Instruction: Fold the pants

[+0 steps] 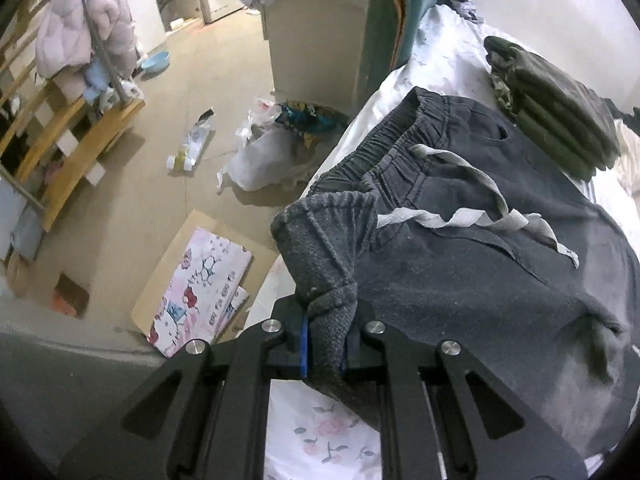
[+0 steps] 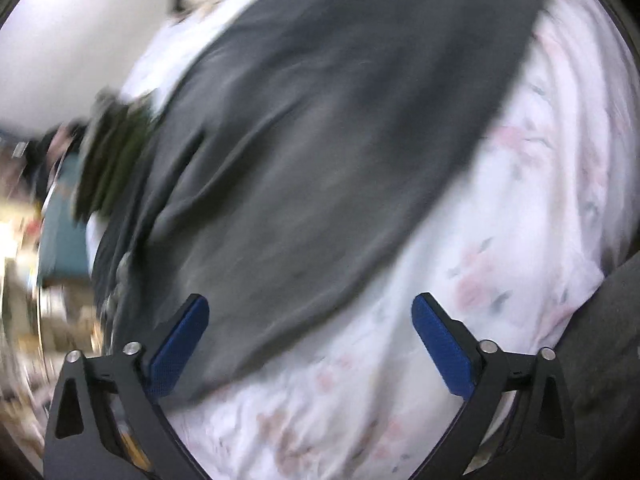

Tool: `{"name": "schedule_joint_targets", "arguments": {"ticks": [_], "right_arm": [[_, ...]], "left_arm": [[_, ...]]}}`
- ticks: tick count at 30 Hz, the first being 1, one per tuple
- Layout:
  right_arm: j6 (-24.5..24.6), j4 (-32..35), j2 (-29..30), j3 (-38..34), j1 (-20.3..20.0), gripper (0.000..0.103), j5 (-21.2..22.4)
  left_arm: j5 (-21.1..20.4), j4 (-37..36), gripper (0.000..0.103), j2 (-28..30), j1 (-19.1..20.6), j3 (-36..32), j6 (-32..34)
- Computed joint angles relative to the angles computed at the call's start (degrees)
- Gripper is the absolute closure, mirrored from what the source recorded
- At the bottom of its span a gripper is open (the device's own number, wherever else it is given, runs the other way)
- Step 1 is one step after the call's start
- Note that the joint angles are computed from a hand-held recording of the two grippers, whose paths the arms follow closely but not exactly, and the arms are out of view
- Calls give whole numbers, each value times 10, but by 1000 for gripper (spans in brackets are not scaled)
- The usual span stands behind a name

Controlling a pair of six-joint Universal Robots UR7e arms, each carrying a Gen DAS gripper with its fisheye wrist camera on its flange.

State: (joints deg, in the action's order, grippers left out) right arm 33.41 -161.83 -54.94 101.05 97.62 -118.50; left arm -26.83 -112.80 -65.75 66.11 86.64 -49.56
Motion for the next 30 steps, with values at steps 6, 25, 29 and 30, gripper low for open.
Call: {"name": "schedule_joint_targets", "arguments": {"ticks": [6,25,29,30], "right_arm": [[37,-83,0,-7,-32,17,-84],[22,-124,-2,-94,-121,68,-107],[32,-161,-15,-74,-115,95,-107],[26,-157,-6,-92,-111,95,-112]], "left_arm": [[10,-15,95,1,-5,6,32],[21,-1,95,14,-1,-8,39],[14,10,95,16,3,-14,22],[15,8,95,15,2,-13,24]]}}
